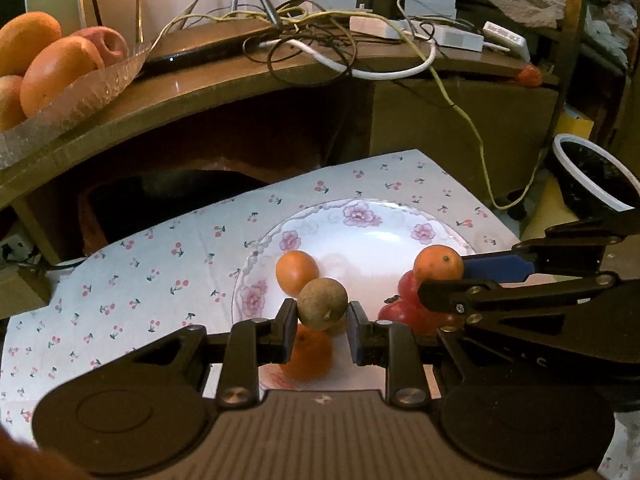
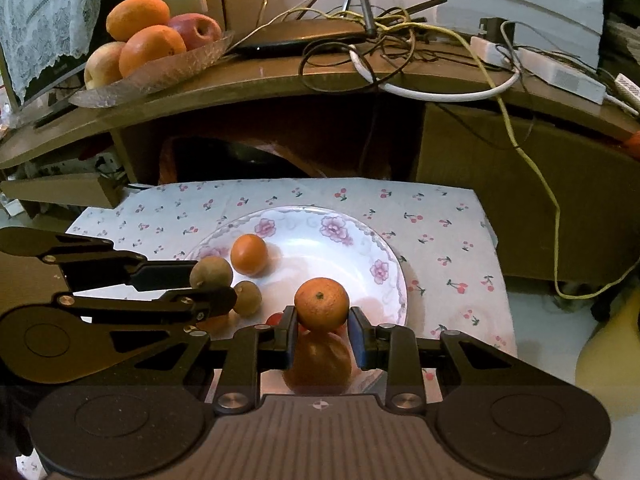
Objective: Organize fruits
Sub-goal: 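Carry the kiwi and orange in both tools over the white plate, then open the left tool onto the plate while the right tool releases the orange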
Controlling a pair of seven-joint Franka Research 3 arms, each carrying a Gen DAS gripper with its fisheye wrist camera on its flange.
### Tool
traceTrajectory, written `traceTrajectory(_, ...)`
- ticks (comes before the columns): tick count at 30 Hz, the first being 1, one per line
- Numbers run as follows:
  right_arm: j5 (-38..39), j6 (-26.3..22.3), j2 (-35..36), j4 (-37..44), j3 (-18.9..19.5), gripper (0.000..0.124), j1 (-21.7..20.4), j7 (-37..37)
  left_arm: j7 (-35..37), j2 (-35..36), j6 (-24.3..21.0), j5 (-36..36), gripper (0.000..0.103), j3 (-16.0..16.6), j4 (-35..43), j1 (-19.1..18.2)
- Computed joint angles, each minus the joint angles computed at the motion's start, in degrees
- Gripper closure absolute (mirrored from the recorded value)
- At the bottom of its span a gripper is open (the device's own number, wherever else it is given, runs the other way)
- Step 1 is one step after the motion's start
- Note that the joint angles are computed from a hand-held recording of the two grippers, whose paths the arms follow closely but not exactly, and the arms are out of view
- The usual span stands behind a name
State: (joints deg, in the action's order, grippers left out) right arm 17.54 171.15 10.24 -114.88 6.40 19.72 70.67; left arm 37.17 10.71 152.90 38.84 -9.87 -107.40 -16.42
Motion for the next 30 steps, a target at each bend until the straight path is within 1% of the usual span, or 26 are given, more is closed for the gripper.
traceTrajectory(6,-2.05,-0.84,1.59,1.72,-0.82,0.092,0.66,1.38,0.38,0.86,0.46,-0.85,0.072,0.22,0.37,0.24)
traceTrajectory(12,-0.98,-0.6,2.3,2.43,-0.13,0.091,0.07,0.89,0.03,0.94,0.83,-1.17,0.072,0.41,0.3,0.29)
traceTrajectory(21,-1.15,0.18,2.04,1.91,-0.34,0.09,0.3,1.17,-0.07,0.92,0.77,-1.32,0.071,0.43,0.42,0.29)
traceTrajectory(24,-1.75,0.14,1.96,1.83,-0.8,0.088,0.58,1.99,-0.11,0.99,0.66,-1.06,0.071,0.47,0.6,0.22)
traceTrajectory(30,-0.65,0.34,2.05,1.99,-0.17,0.084,-0.1,1.55,-0.81,0.62,0.7,-0.72,0.071,0.53,0.45,0.2)
